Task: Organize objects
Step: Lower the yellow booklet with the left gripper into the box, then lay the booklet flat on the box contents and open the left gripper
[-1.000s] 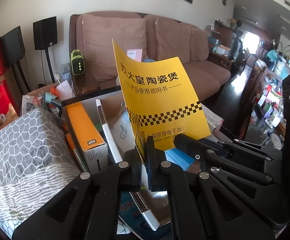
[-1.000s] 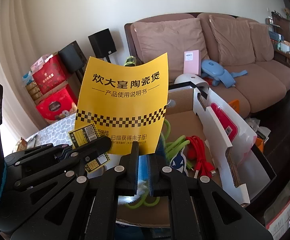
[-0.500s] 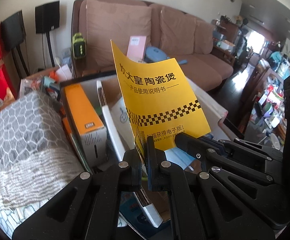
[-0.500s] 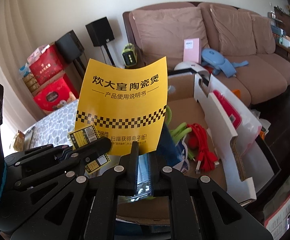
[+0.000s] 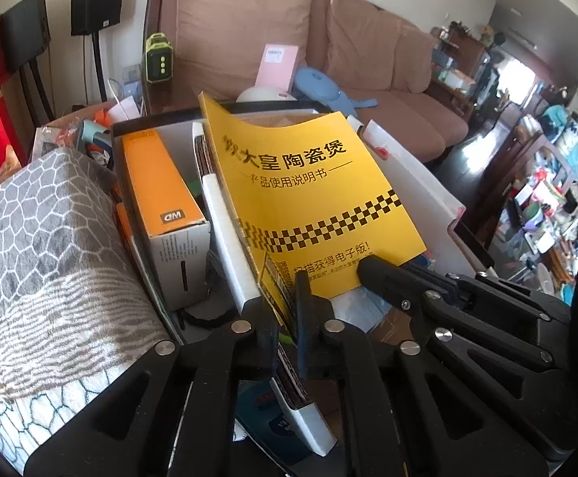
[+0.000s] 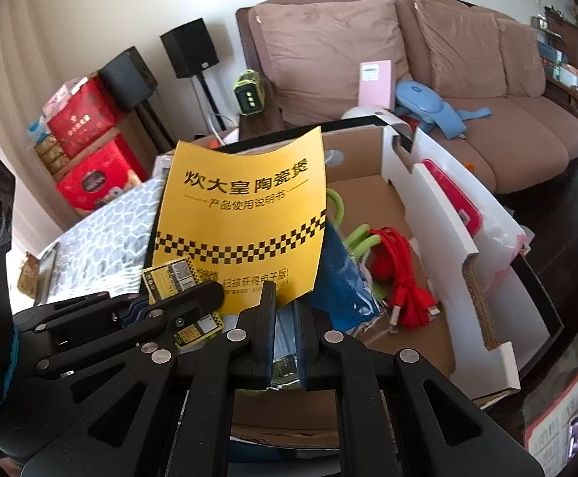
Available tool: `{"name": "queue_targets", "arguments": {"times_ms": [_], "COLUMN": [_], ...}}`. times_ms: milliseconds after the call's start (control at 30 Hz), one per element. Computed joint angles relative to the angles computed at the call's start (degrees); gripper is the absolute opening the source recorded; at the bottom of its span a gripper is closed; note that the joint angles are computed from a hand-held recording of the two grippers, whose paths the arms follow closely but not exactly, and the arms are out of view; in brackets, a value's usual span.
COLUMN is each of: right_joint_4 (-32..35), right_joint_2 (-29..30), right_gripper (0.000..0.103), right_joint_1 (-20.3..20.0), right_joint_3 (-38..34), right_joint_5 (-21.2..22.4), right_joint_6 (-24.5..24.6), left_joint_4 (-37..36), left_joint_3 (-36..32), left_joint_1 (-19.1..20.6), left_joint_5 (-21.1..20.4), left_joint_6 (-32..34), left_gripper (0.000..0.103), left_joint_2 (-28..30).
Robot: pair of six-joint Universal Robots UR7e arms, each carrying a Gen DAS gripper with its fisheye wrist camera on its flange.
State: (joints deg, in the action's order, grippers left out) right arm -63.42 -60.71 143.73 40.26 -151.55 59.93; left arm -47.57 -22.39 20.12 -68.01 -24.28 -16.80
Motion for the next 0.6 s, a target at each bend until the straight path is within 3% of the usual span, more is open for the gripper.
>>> {"name": "queue_targets", "arguments": {"times_ms": [300,600], "right_joint_4": [8.78,16.18], "right_joint_2": [1.30,2.35], "right_gripper": [0.008,0.008], "right_joint_1": [-0.04,0.24], "right_joint_3": [-4.02,-7.13], "right_joint_5": [-1.53,-3.22], "right_joint_6": [6.88,12.57], "left_joint_4": [-2.16,-2.78], "left_joint_3": [6.76,8.56], "left_joint_1": [-0.49,-0.47], "left_joint_5": [0.61,0.48], "left_joint_6": [-1.53,-0.82], "left_gripper": [0.016,0.018], "left_joint_2": [-3.07,-4.05]}}
